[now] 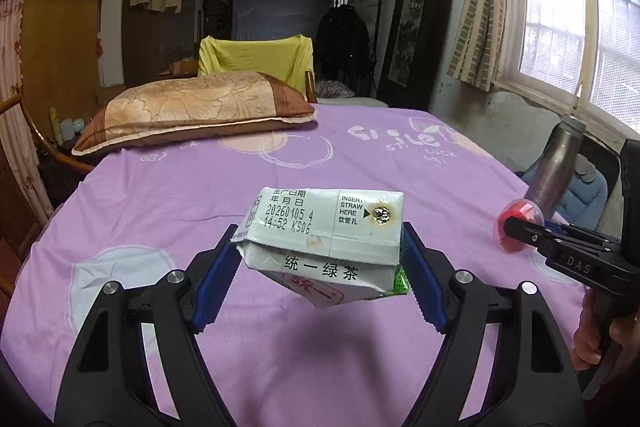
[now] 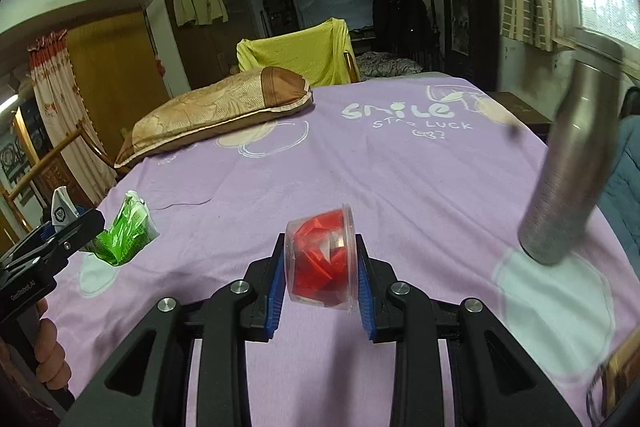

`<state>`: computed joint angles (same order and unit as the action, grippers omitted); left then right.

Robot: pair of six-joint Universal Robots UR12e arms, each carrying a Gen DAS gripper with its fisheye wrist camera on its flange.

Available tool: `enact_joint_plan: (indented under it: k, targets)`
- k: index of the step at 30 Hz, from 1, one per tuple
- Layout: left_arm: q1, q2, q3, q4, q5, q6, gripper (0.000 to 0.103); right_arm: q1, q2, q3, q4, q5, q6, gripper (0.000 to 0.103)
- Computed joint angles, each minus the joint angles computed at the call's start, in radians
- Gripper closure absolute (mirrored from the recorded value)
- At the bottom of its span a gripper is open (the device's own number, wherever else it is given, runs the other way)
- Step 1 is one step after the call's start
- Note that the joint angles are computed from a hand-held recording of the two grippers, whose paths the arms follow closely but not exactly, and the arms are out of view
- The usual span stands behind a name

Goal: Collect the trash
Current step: 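Carry the carton and red cup to the wastebasket and release both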

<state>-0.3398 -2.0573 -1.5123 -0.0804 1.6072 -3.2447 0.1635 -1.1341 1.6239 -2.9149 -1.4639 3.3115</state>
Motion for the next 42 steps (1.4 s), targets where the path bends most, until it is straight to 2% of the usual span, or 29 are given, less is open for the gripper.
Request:
enact_joint_plan:
  k: [6,20,32,42]
  targets:
    - [-0.019,0.041,-0.057,0.054,-0.018,-0.008,0.027,-0.013,-0.093,0.111,-0.077,-0.014,0.017,0.072]
    - [-0.081,0.114,-0.172,0.220,-0.043,0.038,0.027,-0.011,-0.256,0.296,-0.208,-0.074,0.013,0.072]
    - [-0.133,0.164,-0.261,0.331,-0.115,0.061,0.027,-0.005,-0.422,0.477,-0.310,-0.177,0.024,0.072]
    - [-0.195,0.179,-0.297,0.362,-0.187,0.099,0.027,-0.023,-0.566,0.629,-0.347,-0.277,0.042,0.072]
